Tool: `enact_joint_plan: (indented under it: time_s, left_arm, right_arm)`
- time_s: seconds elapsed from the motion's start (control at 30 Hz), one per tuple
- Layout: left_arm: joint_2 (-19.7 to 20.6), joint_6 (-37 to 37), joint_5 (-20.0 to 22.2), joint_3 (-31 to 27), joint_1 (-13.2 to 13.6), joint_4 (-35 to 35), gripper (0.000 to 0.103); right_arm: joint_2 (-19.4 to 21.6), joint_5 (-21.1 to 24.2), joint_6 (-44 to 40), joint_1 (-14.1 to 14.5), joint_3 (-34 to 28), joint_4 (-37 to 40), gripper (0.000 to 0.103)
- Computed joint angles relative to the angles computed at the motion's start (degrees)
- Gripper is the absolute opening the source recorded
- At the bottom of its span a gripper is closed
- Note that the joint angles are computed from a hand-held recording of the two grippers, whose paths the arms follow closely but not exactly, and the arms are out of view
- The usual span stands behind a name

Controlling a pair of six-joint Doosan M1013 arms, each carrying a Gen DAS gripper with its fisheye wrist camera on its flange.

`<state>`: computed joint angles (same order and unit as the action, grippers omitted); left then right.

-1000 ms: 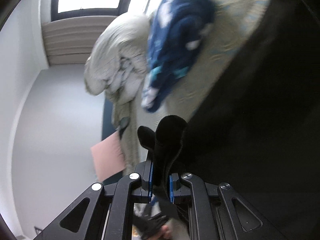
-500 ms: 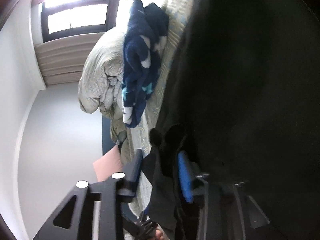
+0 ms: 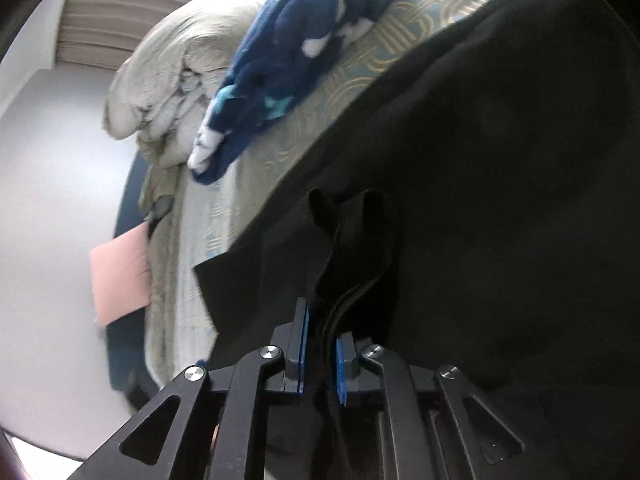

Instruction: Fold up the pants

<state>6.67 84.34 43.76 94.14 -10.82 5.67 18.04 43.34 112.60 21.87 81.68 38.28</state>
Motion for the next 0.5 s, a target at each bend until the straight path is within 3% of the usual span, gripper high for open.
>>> enact_joint_plan:
  time_s: [0.13,0.37,0.5]
  left_arm:
    - [-0.06,-0.71,-0.09,0.05,-0.51,1.6,0.102]
    - [-0.5,-1.06,-0.18,0.06,-1.39,4.33,0.102]
    - [-1.32,5.27,2.22,-0.59,-0.24,-2.47,0.102]
  right_arm:
    - [-0.61,-3.2,0.65,0.21,0.22,-0.87,0.008]
    - [-0.06,-1.74,4.32,-0.14,-0.72,-4.37,0.008]
    - [0.0,-2.76,1.67,-0.87,0.88,0.53,0.007]
